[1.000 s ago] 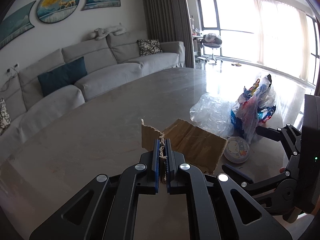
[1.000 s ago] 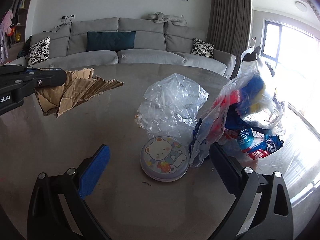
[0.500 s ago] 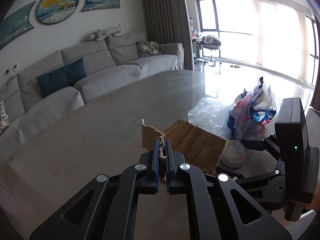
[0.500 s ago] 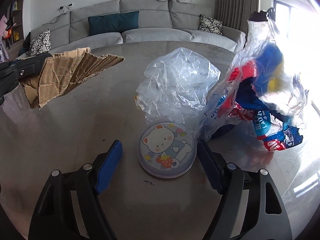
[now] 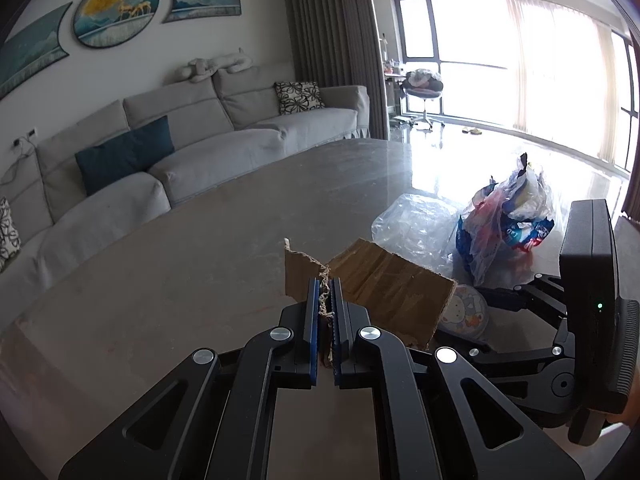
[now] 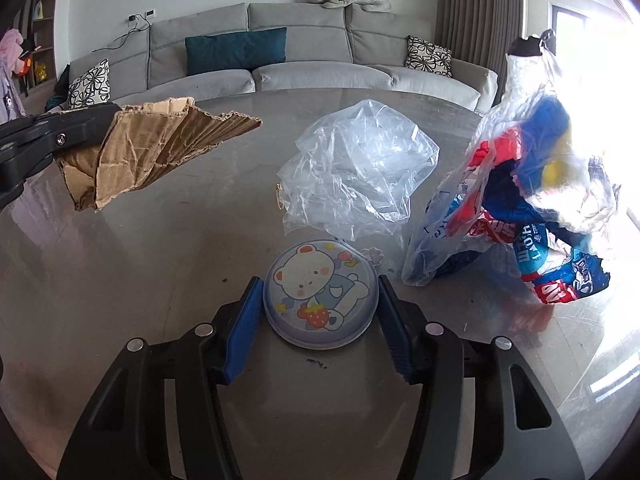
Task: Collect trash
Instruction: 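Lift the cardboard with the left gripper while the right gripper grasps the bear-print tin, then carry the cardboard and tin over the white bin and open the left gripper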
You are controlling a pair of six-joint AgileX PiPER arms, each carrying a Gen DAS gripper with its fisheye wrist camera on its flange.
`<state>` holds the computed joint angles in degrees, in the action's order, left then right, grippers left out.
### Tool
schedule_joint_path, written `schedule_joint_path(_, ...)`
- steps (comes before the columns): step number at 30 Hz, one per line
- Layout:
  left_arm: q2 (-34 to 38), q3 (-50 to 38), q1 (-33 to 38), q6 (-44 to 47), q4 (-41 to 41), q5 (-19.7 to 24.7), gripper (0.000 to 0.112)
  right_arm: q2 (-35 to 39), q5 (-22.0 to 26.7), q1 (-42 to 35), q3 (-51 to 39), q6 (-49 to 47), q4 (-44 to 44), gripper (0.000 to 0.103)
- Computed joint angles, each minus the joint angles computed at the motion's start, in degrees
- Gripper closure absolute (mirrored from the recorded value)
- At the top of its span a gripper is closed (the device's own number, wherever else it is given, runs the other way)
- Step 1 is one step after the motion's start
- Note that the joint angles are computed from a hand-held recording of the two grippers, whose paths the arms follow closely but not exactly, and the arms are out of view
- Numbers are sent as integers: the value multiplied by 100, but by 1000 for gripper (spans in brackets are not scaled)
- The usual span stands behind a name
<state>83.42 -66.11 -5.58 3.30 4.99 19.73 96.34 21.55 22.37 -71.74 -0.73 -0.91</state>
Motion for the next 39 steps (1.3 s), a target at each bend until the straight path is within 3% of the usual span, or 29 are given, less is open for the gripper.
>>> schedule_joint_path(6, -33, -70, 25, 5, -19, 99, 106, -322, -114, 94, 225, 6, -28, 46)
schedule_joint_path(15, -473, -3, -309, -217, 178, 356, 106, -1443, -105, 30, 888, 77, -182, 46)
schedule_joint_path(23, -1028, 281, -1535, -1295, 1078, 657, 106, -2810, 301, -349, 1724, 573, -713, 46)
schedule_joint_path(32, -1096, 452, -3463, -3032, 2342, 972, 106, -4245, 1026, -1423, 2484, 228, -587, 46)
schedule_joint_path(35, -953, 434, -4049, -3598, 2735, 1067, 106, -4671, 1256, -2125, 2696, -519, 25, 46)
schedule_joint_path(39, -625, 322, -4746, -4236, 3221, 1185, 106, -5071, 1604, -3640, 2901, -2389, 1609, 46)
